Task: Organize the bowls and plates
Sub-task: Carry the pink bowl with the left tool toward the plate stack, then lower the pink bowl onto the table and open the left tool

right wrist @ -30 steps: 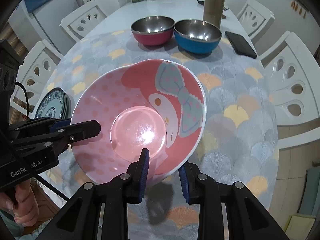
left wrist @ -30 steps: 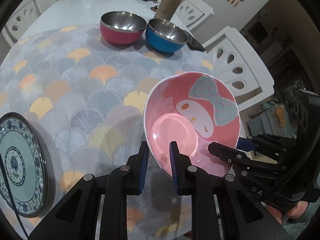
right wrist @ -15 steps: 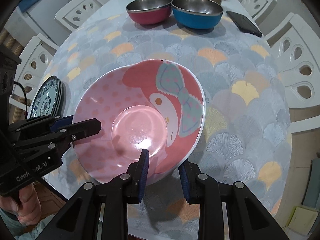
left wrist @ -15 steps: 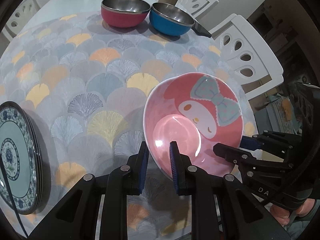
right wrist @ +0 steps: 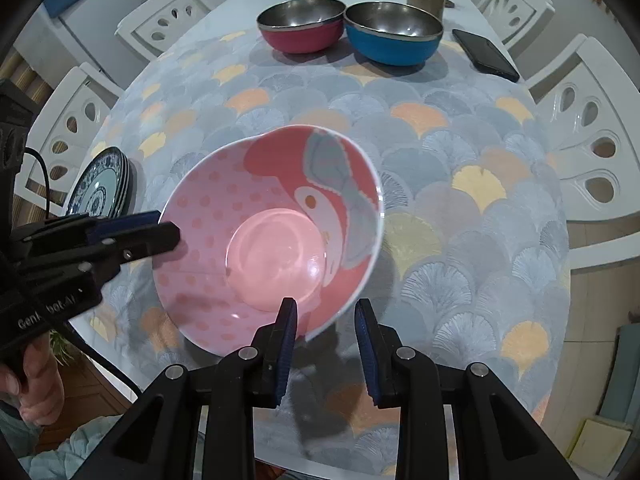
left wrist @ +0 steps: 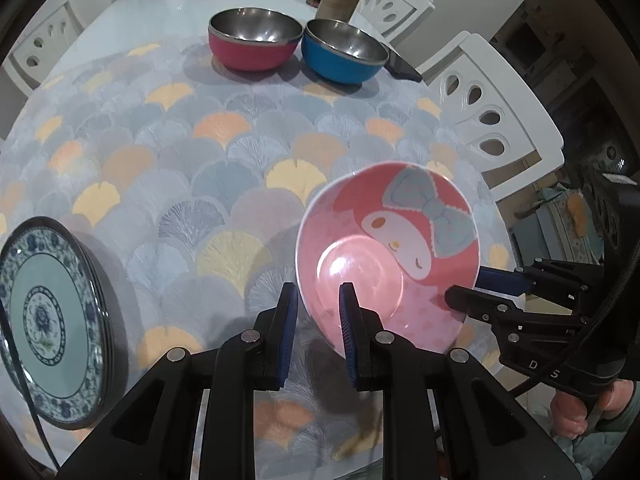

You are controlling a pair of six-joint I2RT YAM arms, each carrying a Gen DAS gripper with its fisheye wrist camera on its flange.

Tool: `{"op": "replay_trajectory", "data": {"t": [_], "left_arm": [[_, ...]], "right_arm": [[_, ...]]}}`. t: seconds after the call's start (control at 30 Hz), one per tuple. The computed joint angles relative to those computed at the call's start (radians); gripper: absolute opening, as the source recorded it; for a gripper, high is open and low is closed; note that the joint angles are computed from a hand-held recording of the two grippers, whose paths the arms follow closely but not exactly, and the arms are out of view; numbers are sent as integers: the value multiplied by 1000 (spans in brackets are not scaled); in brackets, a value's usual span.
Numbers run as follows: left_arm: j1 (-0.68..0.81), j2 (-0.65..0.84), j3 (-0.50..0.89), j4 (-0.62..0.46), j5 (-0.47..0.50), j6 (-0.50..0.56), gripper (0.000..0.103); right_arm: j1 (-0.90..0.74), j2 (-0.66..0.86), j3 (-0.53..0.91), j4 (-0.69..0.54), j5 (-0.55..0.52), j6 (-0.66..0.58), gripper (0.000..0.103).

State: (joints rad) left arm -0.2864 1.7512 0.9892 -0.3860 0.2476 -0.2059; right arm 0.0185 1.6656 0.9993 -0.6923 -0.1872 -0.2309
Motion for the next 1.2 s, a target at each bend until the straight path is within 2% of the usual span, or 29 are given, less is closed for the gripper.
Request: {"op": "replay_trajectory", "data": {"t": [0.33,0.43,0.67,0.87,1.2], "left_arm": [[35,67,38,7,87,-24,18],[47,78,53,-30,131,-1,24],[41,11,32,-61,117,40,24],[8,20,31,-82,69,90,24],[87,-21,15,-60,131,63,24]], "right_arm": [[-10,67,45,9,-25,27,29],[3,71,47,9,-41,33,31],[22,22,35,-30,-29,17,31],[15,35,19,-45,-33,0,31],[-33,-66,64,-83,-16,-70,31]]}}
